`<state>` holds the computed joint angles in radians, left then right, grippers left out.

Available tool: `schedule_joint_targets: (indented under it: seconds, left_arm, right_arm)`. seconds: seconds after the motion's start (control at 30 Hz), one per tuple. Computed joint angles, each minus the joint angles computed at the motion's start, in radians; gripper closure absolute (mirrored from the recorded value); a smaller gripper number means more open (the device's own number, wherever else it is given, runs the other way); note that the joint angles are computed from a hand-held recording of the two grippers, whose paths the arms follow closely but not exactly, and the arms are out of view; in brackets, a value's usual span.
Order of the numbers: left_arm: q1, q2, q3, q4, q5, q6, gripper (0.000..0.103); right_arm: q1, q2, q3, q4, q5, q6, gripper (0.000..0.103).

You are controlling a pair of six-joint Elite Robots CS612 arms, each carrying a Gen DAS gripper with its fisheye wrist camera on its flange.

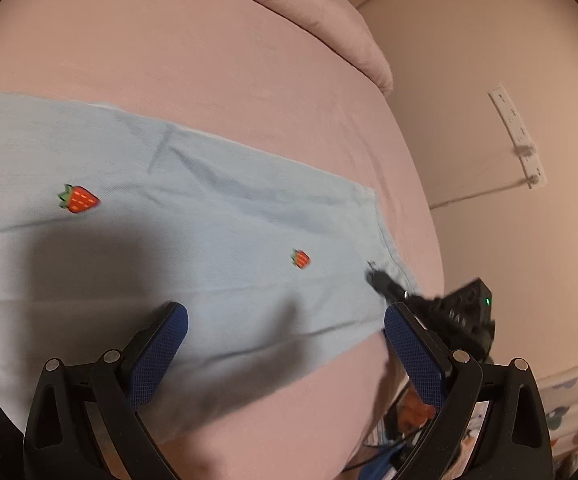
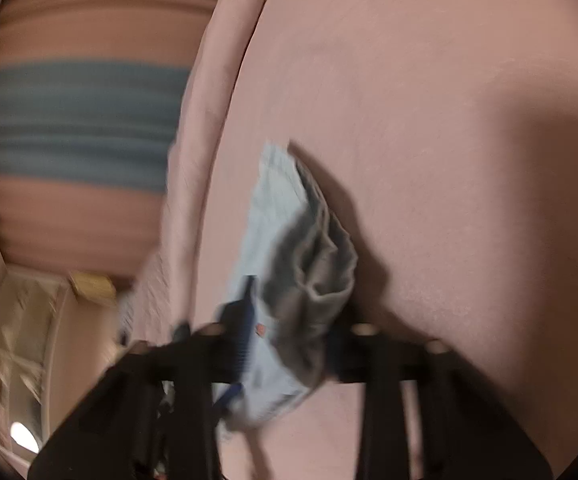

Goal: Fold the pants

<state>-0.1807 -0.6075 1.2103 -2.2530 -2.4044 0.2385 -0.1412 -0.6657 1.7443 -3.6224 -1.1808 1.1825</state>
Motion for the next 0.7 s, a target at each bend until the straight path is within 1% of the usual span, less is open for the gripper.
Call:
schedule_joint_targets:
  seconds: [0.03,0.07,0.13,0.17,0.23,0.27,0.3,0.37,0.43,0.5,0.57,0.63,0.7]
  left_arm:
    - [0.003,0.005,-0.007,0.000,-0.010,-0.011,0.004]
    - [0.006,0.013,-0.017,0.000,-0.021,-0.031,0.004]
    - [0.012,0.023,-0.032,-0.003,-0.032,-0.073,0.004]
    - [0.013,0.027,-0.040,-0.007,-0.037,-0.093,0.004]
    - [0.012,0.034,-0.049,-0.021,-0.041,-0.109,0.005]
    - [0.010,0.039,-0.056,-0.021,-0.039,-0.118,0.007]
    - [0.010,0.046,-0.067,-0.012,-0.025,-0.135,0.015]
    - [0.009,0.058,-0.086,0.019,0.001,-0.152,0.018]
    - [0.013,0.060,-0.092,0.035,-0.004,-0.131,0.018]
    - [0.015,0.058,-0.090,0.041,0.002,-0.118,0.021]
    - [0.018,0.064,-0.093,0.036,-0.017,-0.126,0.021]
    - [0.032,0.075,-0.102,0.037,-0.059,-0.137,0.021]
    - [0.045,0.086,-0.107,0.020,-0.105,-0.179,0.021]
  right_arm:
    - [0.004,-0.012,0.007,0.040,-0.016,-0.048,0.095]
    - [0.004,-0.014,0.014,0.040,-0.023,-0.056,0.096]
    - [0.000,-0.010,0.023,0.017,-0.020,-0.038,0.097]
    - [-0.001,-0.012,0.028,0.026,-0.019,-0.053,0.098]
    - [0.009,-0.028,0.021,0.096,-0.048,-0.137,0.098]
    - [0.015,-0.039,0.022,0.126,-0.068,-0.177,0.097]
    - [0.021,-0.050,0.021,0.155,-0.089,-0.211,0.097]
    - [0.029,-0.062,0.017,0.167,-0.109,-0.262,0.097]
    - [0.038,-0.080,0.009,0.174,-0.129,-0.319,0.097]
    - [0.051,-0.093,-0.007,0.193,-0.151,-0.396,0.097]
    - [0.069,-0.109,-0.027,0.220,-0.173,-0.482,0.097]
    - [0.082,-0.103,-0.065,0.231,-0.164,-0.531,0.097]
    - [0.097,-0.105,-0.091,0.245,-0.152,-0.573,0.097]
